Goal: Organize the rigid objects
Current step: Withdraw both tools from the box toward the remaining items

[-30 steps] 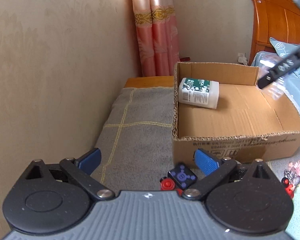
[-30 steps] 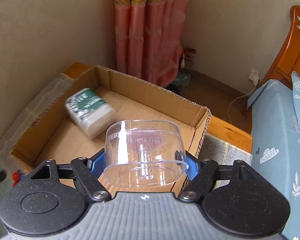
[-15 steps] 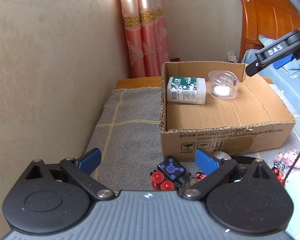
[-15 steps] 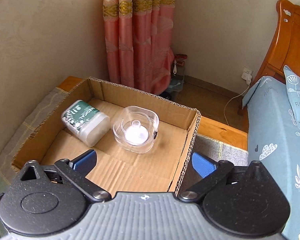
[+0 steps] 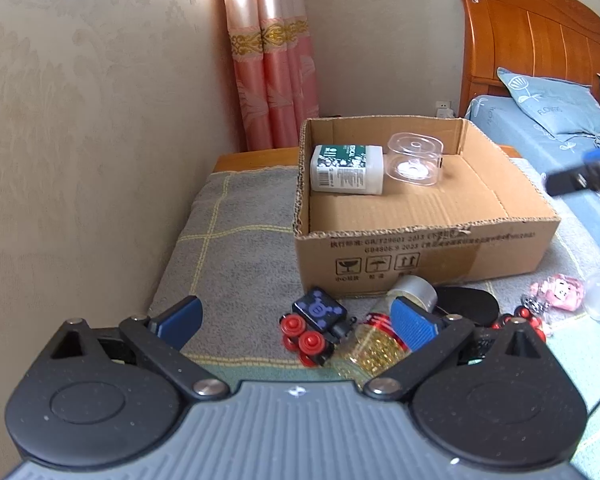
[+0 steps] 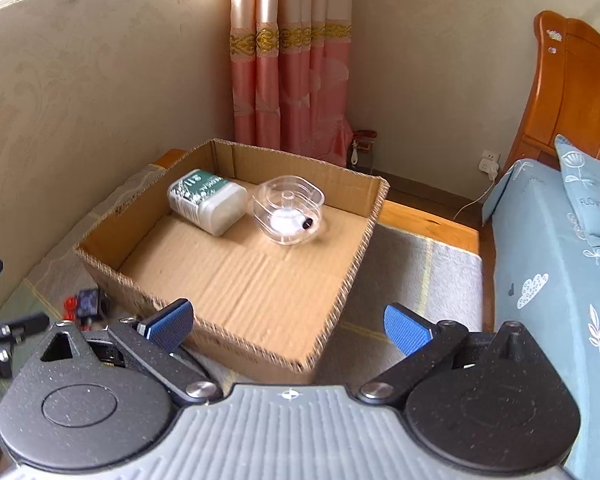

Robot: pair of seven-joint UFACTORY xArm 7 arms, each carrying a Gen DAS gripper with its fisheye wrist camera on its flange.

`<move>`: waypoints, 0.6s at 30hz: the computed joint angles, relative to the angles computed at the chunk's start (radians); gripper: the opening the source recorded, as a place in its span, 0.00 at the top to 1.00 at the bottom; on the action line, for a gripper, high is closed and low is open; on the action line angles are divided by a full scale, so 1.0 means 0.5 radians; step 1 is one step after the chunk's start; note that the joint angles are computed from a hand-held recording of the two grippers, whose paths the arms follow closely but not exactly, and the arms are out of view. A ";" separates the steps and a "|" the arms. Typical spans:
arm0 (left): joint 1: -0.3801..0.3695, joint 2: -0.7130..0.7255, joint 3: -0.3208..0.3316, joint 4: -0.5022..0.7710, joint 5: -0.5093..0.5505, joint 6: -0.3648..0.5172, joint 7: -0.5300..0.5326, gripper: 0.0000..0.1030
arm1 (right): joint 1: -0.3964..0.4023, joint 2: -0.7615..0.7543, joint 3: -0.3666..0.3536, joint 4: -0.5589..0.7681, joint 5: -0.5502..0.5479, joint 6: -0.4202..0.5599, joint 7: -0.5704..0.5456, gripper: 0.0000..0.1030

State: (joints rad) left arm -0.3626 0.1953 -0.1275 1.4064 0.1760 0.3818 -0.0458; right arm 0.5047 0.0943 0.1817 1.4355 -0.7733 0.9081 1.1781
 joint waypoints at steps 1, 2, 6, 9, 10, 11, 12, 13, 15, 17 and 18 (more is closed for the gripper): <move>0.000 -0.010 0.000 -0.018 -0.002 -0.007 -0.001 0.03 | 0.010 -0.043 0.004 -0.068 -0.037 0.004 0.040 0.00; 0.007 -0.018 -0.008 -0.032 -0.019 -0.009 0.018 0.03 | 0.018 -0.098 0.016 -0.149 -0.075 0.017 0.083 0.00; 0.028 -0.047 -0.042 -0.081 -0.115 -0.023 0.102 0.03 | -0.041 -0.338 0.074 -0.499 -0.089 0.013 0.236 0.00; 0.026 -0.059 -0.054 -0.104 -0.154 -0.033 0.145 0.03 | -0.129 -0.491 0.113 -0.717 -0.019 -0.028 0.334 0.00; 0.019 -0.058 -0.052 -0.103 -0.148 -0.025 0.140 0.03 | -0.163 -0.537 0.126 -0.793 -0.015 -0.058 0.399 0.00; 0.014 -0.058 -0.053 -0.103 -0.151 -0.019 0.142 0.03 | -0.196 -0.580 0.137 -0.862 -0.012 -0.107 0.459 0.00; 0.016 -0.059 -0.059 -0.103 -0.168 -0.014 0.160 0.03 | -0.228 -0.637 0.131 -0.956 0.017 -0.212 0.506 0.00; 0.014 -0.059 -0.062 -0.103 -0.178 -0.007 0.171 0.03 | -0.256 -0.669 0.123 -1.023 0.055 -0.317 0.533 0.00; 0.008 -0.064 -0.062 -0.113 -0.179 0.000 0.178 0.03 | -0.305 -0.704 0.123 -1.119 0.127 -0.487 0.578 0.00; 0.002 -0.071 -0.055 -0.122 -0.166 0.004 0.170 0.03 | -0.339 -0.711 0.149 -1.166 0.192 -0.598 0.594 0.00; 0.001 -0.074 -0.053 -0.125 -0.162 0.006 0.167 0.03 | -0.355 -0.706 0.176 -1.167 0.206 -0.621 0.590 0.00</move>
State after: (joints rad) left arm -0.3622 0.1580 -0.1542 1.3440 0.0951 0.3849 0.0377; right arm 0.3272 -0.2586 0.2696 0.8519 -0.6703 0.5976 1.4731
